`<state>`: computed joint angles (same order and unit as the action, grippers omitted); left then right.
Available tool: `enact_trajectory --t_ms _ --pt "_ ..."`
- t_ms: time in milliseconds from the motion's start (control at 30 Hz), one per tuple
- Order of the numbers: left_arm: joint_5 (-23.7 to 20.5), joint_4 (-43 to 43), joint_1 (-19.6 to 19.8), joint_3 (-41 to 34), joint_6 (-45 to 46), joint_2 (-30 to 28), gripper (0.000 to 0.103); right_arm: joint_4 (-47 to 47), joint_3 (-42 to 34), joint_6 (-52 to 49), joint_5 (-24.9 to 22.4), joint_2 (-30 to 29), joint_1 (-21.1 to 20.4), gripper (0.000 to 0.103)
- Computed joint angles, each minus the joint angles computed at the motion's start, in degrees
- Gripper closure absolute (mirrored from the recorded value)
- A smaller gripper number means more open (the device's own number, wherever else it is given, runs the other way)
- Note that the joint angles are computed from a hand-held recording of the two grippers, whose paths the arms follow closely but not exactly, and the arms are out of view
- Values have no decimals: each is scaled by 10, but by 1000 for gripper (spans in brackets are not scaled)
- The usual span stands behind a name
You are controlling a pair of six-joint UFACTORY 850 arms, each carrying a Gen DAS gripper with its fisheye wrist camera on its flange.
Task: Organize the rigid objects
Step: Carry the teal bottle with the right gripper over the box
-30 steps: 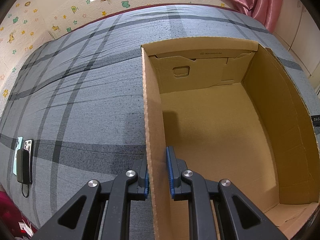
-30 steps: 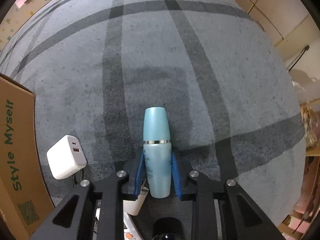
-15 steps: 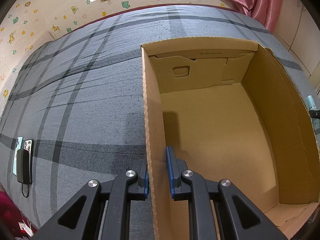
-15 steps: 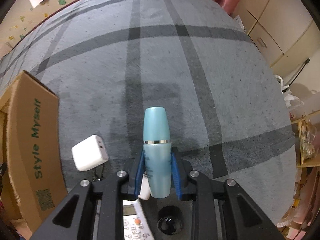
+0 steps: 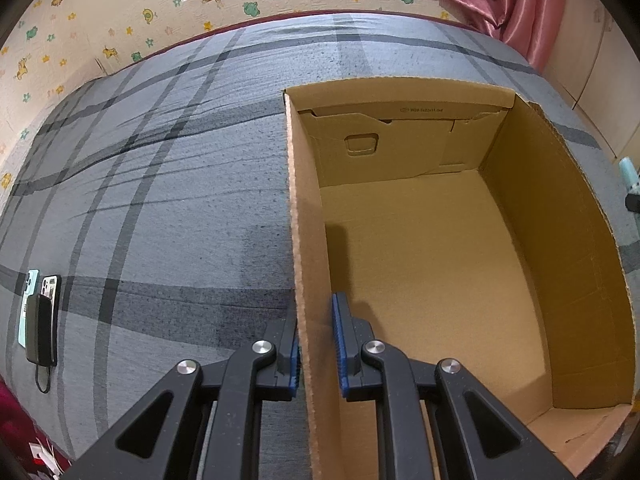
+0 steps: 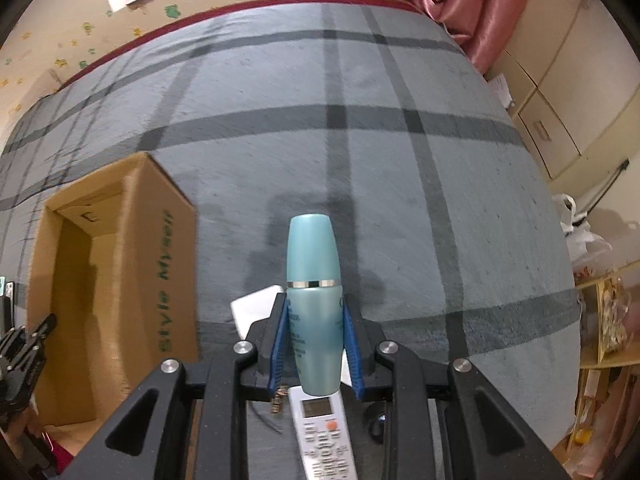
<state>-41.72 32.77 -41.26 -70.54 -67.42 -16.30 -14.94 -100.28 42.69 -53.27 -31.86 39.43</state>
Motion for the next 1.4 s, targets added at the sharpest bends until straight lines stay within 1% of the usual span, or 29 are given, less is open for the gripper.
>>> enact_trajectory --t_ms 333,633,1200,1400 --pt "14 -6 4 9 4 7 89 7 -77 -26 -13 -36 30 76" --pt "19 -4 4 11 1 9 89 35 -142 -57 -19 -74 50 76" --pt "18 0 3 11 1 9 89 92 -289 -121 -57 -183 82 76" --pt "22 -3 4 12 4 9 89 109 -350 -139 -81 -232 90 76"
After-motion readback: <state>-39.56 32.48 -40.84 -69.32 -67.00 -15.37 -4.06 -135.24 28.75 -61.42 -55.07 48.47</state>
